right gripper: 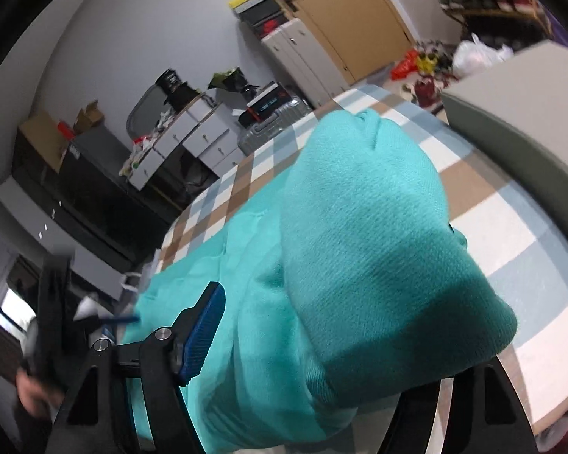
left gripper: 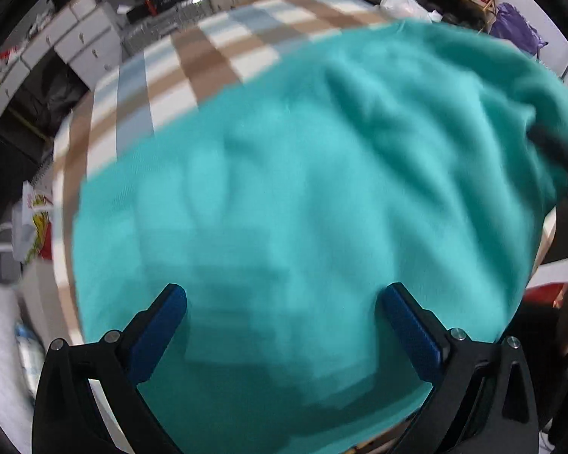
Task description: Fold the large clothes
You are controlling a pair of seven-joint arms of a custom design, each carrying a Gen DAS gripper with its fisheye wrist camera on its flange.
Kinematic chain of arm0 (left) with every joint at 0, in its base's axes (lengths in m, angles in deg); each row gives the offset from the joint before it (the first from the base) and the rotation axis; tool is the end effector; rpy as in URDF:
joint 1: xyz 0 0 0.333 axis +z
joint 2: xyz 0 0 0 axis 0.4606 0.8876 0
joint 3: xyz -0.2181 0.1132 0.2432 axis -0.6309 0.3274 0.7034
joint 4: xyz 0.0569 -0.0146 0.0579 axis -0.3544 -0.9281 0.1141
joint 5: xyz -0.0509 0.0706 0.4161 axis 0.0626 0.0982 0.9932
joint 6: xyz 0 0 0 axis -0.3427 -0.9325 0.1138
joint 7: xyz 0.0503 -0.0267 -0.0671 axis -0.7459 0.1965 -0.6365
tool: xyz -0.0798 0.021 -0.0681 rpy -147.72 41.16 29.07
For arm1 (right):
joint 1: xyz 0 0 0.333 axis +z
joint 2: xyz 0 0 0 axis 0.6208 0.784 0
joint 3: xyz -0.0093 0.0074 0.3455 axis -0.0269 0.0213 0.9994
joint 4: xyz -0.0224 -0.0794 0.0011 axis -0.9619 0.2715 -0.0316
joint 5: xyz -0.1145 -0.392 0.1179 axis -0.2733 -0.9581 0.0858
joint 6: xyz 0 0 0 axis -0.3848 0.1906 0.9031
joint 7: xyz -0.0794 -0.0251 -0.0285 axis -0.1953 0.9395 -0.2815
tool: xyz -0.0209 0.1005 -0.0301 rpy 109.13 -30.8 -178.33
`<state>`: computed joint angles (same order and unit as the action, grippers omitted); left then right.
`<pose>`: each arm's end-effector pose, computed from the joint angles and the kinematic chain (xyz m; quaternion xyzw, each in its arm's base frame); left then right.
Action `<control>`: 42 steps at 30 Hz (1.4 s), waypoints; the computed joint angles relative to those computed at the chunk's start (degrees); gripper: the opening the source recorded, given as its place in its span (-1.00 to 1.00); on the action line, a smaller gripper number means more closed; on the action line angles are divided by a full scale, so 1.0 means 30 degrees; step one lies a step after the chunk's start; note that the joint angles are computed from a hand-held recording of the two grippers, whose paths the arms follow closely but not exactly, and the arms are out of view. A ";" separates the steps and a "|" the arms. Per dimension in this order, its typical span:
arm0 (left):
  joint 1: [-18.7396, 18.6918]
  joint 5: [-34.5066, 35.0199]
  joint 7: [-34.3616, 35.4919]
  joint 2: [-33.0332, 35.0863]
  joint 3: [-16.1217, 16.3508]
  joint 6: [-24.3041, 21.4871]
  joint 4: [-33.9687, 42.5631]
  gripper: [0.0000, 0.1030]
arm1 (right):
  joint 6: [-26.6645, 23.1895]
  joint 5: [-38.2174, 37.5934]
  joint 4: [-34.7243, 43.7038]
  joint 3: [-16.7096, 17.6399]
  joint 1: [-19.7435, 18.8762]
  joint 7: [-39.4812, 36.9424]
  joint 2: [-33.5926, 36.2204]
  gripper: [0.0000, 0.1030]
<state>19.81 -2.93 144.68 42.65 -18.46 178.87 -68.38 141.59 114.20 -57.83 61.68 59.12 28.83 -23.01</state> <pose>0.5746 -0.1763 0.5279 -0.4899 0.8574 -0.1221 0.0999 0.4613 0.0659 0.5346 -0.5064 0.7246 -0.0791 0.4607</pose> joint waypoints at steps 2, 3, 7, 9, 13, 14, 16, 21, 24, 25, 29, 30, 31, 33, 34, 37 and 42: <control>0.0145 -0.1922 0.0081 0.0276 0.0270 0.0099 -0.0300 0.99 | -0.0272 0.0269 0.0031 -0.0198 -0.0004 0.0214 0.0083 0.41; 0.0158 -0.2763 -0.0135 0.0987 0.0224 0.0097 0.0462 0.99 | -0.0606 0.0276 0.0060 -0.0173 -0.0220 0.0577 0.0145 0.40; 0.0385 -0.3221 -0.0658 0.1133 0.0007 0.0022 0.0895 0.99 | -0.1452 0.0938 0.0125 -0.0488 -0.0374 0.0412 0.0225 -0.15; 0.0377 -0.2752 -0.1237 0.0660 -0.0047 -0.0229 0.0814 0.98 | -0.1488 0.1015 0.0041 -0.0390 -0.0508 0.0115 0.0137 -0.30; 0.0207 -0.2798 -0.0408 -0.0912 0.0060 0.1950 -0.1251 0.98 | -0.1357 0.1151 -0.0104 -0.0208 -0.0692 -0.0060 0.0004 -0.36; 0.0118 -0.3111 -0.0146 -0.0750 0.0188 0.1729 -0.1295 0.98 | -0.1312 0.1203 -0.0102 -0.0175 -0.0699 -0.0051 -0.0009 -0.36; 0.0108 -0.4881 0.0431 -0.0278 0.0489 0.2240 -0.1676 0.99 | -0.1582 0.0213 -0.0017 0.0370 -0.1321 0.0412 0.0040 -0.40; 0.0079 -0.4521 0.0715 0.0532 0.0256 0.2055 -0.0730 0.99 | -0.0590 0.1211 -0.0196 -0.0398 -0.0093 -0.0668 -0.0322 -0.52; 0.0103 -0.5235 0.1983 0.1461 -0.0067 0.1335 0.0447 0.98 | 0.0494 0.2130 -0.0547 -0.0644 0.0336 -0.1094 -0.0799 -0.58; 0.0098 -0.5332 0.2231 0.1652 -0.0196 0.1316 0.0661 0.98 | 0.0850 0.1553 -0.0679 -0.0090 -0.0215 -0.0658 -0.0900 -0.59; -0.0126 -0.5481 0.2613 0.2879 -0.0846 0.1491 0.1989 0.98 | 0.1672 -0.2060 -0.0977 0.2086 -0.2770 0.0831 -0.1127 -0.60; -0.0191 -0.5504 0.2651 0.3332 -0.1011 0.1485 0.2506 0.98 | 0.1601 -0.2992 -0.0899 0.2356 -0.3374 0.0914 -0.1123 -0.61; -0.0252 -0.5466 0.2636 0.3742 -0.1172 0.1512 0.2973 0.98 | 0.1280 -0.3714 -0.0792 0.2539 -0.3880 0.1173 -0.1131 -0.61; -0.0370 -0.5787 0.2949 0.4522 -0.1631 0.1940 0.3767 0.98 | 0.0387 -0.5349 -0.0359 0.3004 -0.5230 0.1922 -0.1184 -0.63; -0.0362 -0.6293 0.3417 0.4782 -0.1926 0.2520 0.3893 0.98 | 0.0132 -0.6398 -0.0180 0.3614 -0.6153 0.2401 -0.1228 -0.63; 0.0146 -0.8766 0.5861 0.5096 -0.2784 0.3775 0.3861 0.97 | -0.0452 -1.1007 0.0546 0.6904 -1.0010 0.4403 -0.1617 -0.67; 0.2256 -1.3844 0.7979 0.4155 -0.2383 -0.0473 0.4761 0.66 | 0.0102 -1.5838 0.1257 1.1059 -1.2722 0.5481 -0.3107 -0.67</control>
